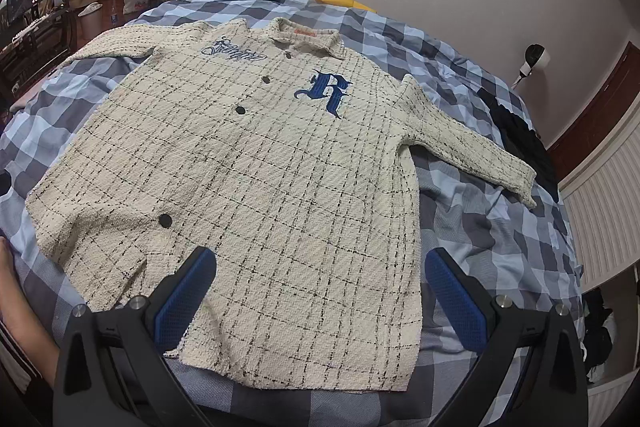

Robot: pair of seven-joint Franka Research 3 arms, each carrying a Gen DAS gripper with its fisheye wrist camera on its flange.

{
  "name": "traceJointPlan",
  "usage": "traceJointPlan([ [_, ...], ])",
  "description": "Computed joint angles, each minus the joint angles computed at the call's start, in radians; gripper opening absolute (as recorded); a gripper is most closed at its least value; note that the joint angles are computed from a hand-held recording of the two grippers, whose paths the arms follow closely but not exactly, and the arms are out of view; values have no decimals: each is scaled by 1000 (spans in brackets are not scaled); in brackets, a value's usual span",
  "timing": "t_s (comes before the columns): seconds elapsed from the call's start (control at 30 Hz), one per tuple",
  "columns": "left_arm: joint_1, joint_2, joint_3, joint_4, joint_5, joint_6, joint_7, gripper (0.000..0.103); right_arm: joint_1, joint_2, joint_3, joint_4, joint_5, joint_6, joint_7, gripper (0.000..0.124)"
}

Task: Fold small clothes

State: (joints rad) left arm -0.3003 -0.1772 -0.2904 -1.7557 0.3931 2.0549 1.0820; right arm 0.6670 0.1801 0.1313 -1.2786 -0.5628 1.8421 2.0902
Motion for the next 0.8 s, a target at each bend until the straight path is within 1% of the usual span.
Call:
traceJointPlan([
  [0.33, -1, 1, 1, 5, 1, 10, 5, 103, 0, 6, -2, 11, 5, -7, -5, 102],
  [0.47, 0, 13, 6, 28, -23, 10, 17, 103, -3, -1, -4, -1, 5, 12, 9, 102],
  [0.6, -10, 69, -17, 115, 71, -42, 73, 103, -5, -2, -3, -4, 4, 19, 17, 102],
  [0.7, -22, 93, -19, 156, 117, -32, 91, 103, -5, -5, -2, -11, -2, 27, 19, 102],
  [0.8, -25, 108, -9, 173, 102, -14, 77, 103, -6, -4, -1, -11, -2, 26, 21, 102],
])
